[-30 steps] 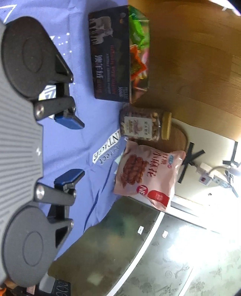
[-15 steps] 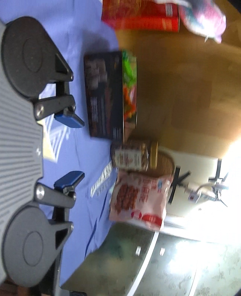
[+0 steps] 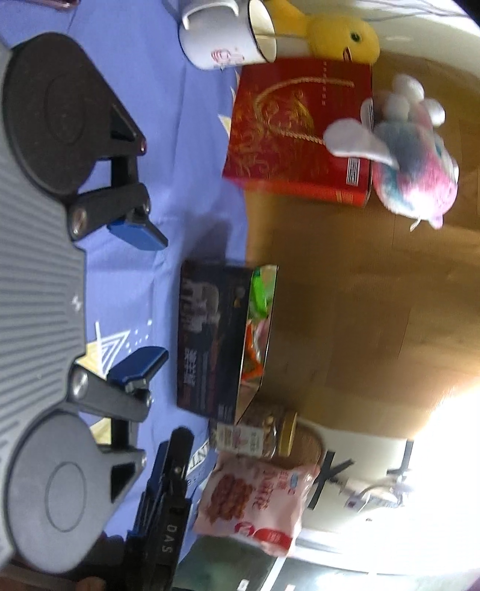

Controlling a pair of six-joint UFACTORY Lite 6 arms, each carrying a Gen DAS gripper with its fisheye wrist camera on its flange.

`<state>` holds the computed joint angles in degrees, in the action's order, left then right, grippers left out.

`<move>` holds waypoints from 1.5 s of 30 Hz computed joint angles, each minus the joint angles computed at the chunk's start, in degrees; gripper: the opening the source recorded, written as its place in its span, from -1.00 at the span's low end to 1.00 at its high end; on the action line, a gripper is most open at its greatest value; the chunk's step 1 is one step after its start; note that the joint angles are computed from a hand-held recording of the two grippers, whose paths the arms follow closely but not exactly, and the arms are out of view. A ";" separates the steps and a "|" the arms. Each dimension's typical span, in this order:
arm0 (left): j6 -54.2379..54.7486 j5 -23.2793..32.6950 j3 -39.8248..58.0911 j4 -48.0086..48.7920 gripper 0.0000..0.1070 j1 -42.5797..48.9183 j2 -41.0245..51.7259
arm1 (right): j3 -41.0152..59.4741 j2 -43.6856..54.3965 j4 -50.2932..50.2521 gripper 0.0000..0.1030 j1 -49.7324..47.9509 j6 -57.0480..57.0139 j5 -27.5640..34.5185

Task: Organize snacks

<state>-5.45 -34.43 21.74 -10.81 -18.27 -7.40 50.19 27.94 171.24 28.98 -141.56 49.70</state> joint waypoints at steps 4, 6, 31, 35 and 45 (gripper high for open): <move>10.78 3.48 3.46 -13.96 0.13 -3.42 1.56 | -0.50 -0.81 0.23 0.10 -1.38 1.21 -2.71; 14.59 5.52 5.88 -20.39 0.13 -5.03 3.46 | -0.68 -1.21 0.78 0.10 -1.64 0.94 -4.56; 58.43 -12.05 22.33 -76.19 0.92 -34.55 18.34 | -26.46 -22.85 3.43 0.11 0.95 -0.17 -0.08; 59.90 -13.57 24.38 -77.81 0.92 -35.09 20.37 | -28.10 -25.05 3.08 0.15 0.91 -0.66 0.49; 57.75 -16.21 26.09 -75.62 0.92 -34.32 23.34 | -27.78 -24.20 4.62 0.22 1.44 -2.41 1.48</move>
<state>52.30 -50.64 47.84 -86.43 -52.59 15.94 22.41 3.74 175.86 30.42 -143.97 51.19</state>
